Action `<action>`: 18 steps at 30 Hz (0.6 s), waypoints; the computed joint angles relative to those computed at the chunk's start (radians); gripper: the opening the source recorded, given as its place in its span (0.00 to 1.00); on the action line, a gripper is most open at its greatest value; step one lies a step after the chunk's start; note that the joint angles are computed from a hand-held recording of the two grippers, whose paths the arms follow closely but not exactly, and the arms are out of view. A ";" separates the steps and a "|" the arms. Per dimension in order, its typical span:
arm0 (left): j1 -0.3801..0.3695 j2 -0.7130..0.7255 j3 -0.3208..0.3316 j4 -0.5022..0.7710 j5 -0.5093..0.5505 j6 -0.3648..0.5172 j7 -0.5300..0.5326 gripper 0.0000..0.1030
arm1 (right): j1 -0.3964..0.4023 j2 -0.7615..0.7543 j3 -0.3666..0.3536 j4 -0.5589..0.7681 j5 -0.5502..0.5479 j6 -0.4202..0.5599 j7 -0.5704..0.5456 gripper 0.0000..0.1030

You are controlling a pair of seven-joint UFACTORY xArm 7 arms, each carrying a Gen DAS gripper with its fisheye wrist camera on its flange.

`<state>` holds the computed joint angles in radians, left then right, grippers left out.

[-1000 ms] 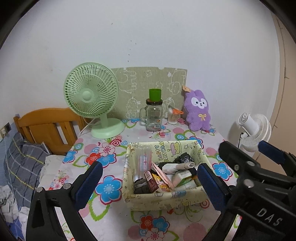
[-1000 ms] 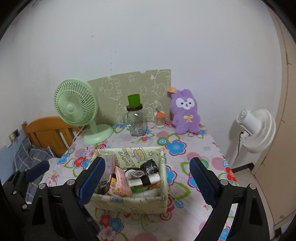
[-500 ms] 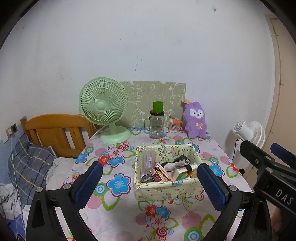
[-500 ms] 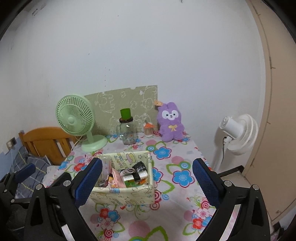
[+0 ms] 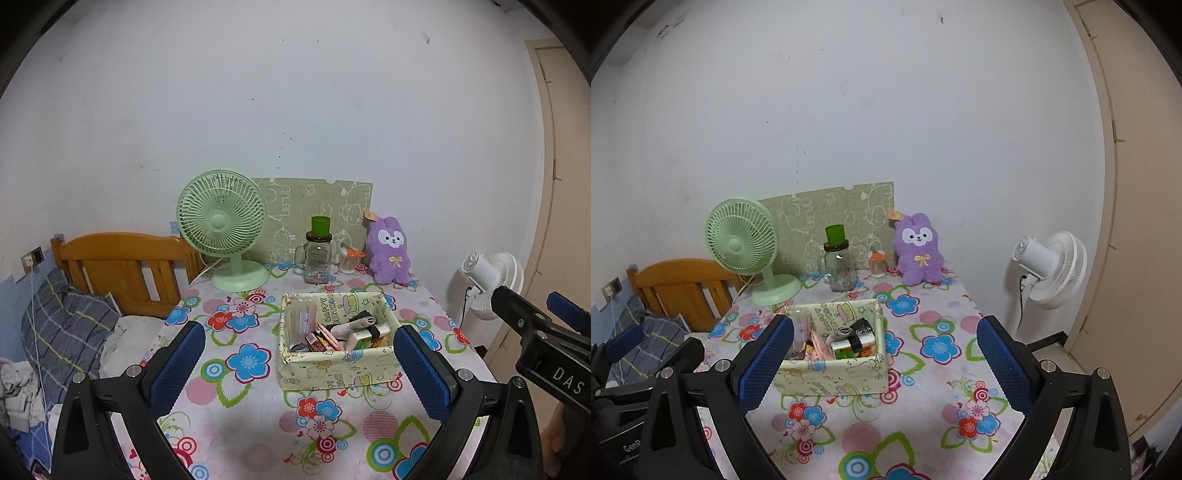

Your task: Organize soft objects

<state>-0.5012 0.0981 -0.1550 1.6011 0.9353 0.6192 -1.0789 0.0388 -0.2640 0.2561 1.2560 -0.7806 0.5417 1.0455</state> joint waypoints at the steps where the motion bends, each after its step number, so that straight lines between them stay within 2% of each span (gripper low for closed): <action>1: 0.000 -0.006 0.000 -0.008 0.003 -0.001 -0.006 1.00 | 0.001 -0.005 0.000 -0.004 -0.001 0.001 0.001 0.98; 18: 0.019 -0.038 -0.025 -0.041 0.039 0.000 -0.054 1.00 | -0.004 -0.029 0.007 -0.031 0.023 -0.004 -0.032 0.98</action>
